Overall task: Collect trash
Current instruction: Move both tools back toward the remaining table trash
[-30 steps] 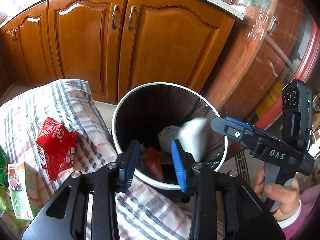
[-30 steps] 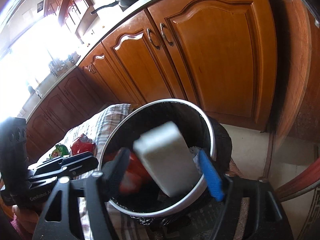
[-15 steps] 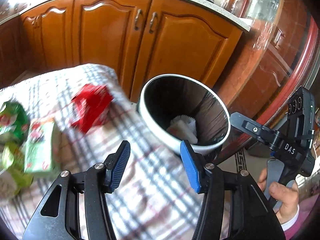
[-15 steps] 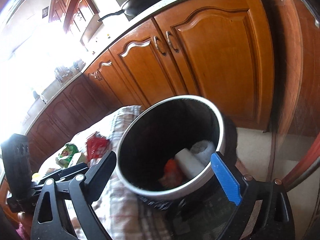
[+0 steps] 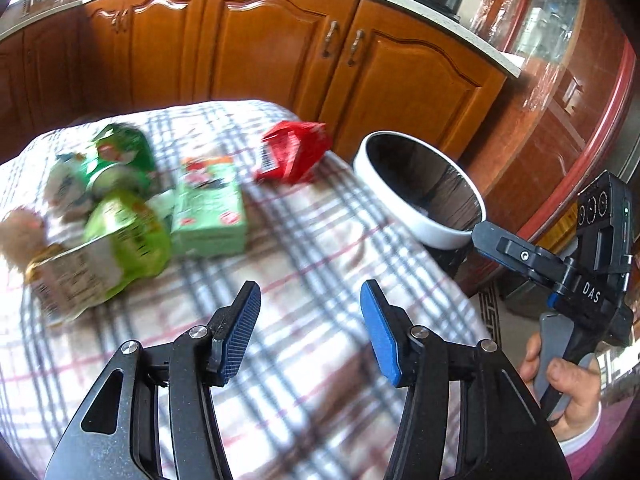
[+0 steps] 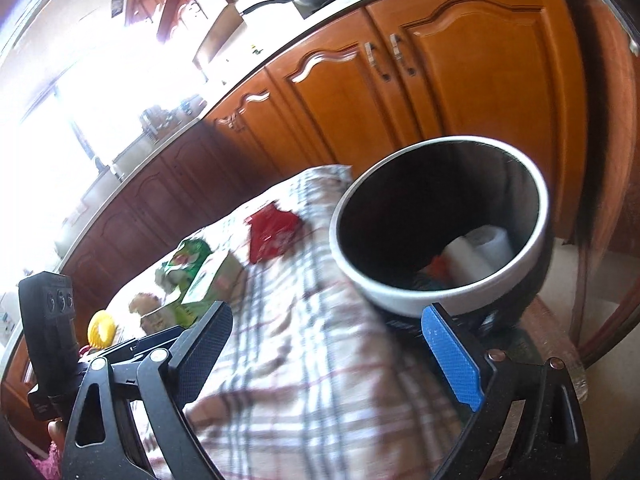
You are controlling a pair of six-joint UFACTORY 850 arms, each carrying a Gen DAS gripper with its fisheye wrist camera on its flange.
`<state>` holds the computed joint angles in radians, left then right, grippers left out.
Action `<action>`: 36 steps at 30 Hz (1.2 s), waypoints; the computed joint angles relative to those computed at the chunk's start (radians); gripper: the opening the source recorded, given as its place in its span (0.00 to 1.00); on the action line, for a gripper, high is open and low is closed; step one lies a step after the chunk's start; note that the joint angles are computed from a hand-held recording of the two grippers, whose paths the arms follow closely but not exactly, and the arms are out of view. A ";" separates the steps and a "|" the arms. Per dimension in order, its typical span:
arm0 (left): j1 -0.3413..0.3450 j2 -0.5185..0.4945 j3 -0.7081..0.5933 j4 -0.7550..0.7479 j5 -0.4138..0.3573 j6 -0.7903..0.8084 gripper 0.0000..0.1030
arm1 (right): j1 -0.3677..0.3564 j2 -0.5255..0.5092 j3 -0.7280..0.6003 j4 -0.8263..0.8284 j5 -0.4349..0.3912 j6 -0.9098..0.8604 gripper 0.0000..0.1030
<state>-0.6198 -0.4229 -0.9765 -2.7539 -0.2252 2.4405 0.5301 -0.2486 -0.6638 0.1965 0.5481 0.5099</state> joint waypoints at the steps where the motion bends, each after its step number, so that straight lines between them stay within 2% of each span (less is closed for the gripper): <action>1: 0.007 0.009 0.016 -0.008 -0.004 0.008 0.51 | 0.011 -0.006 -0.008 0.003 -0.002 -0.001 0.94; 11: 0.074 0.082 0.137 -0.088 -0.042 0.081 0.51 | 0.090 -0.096 -0.120 -0.030 -0.061 0.015 0.94; 19: 0.139 0.114 0.172 0.039 -0.060 0.033 0.51 | 0.129 -0.159 -0.217 0.019 -0.133 -0.054 0.94; 31: 0.190 0.112 0.116 0.112 0.012 0.167 0.51 | 0.152 -0.246 -0.354 0.069 -0.201 -0.117 0.93; 36: 0.201 0.077 0.060 0.071 0.058 0.278 0.51 | 0.149 -0.276 -0.404 0.065 -0.210 -0.124 0.87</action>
<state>-0.4186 -0.3458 -0.9161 -2.6827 -0.1672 2.7180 0.6789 -0.5247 -1.0678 0.2618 0.3378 0.3864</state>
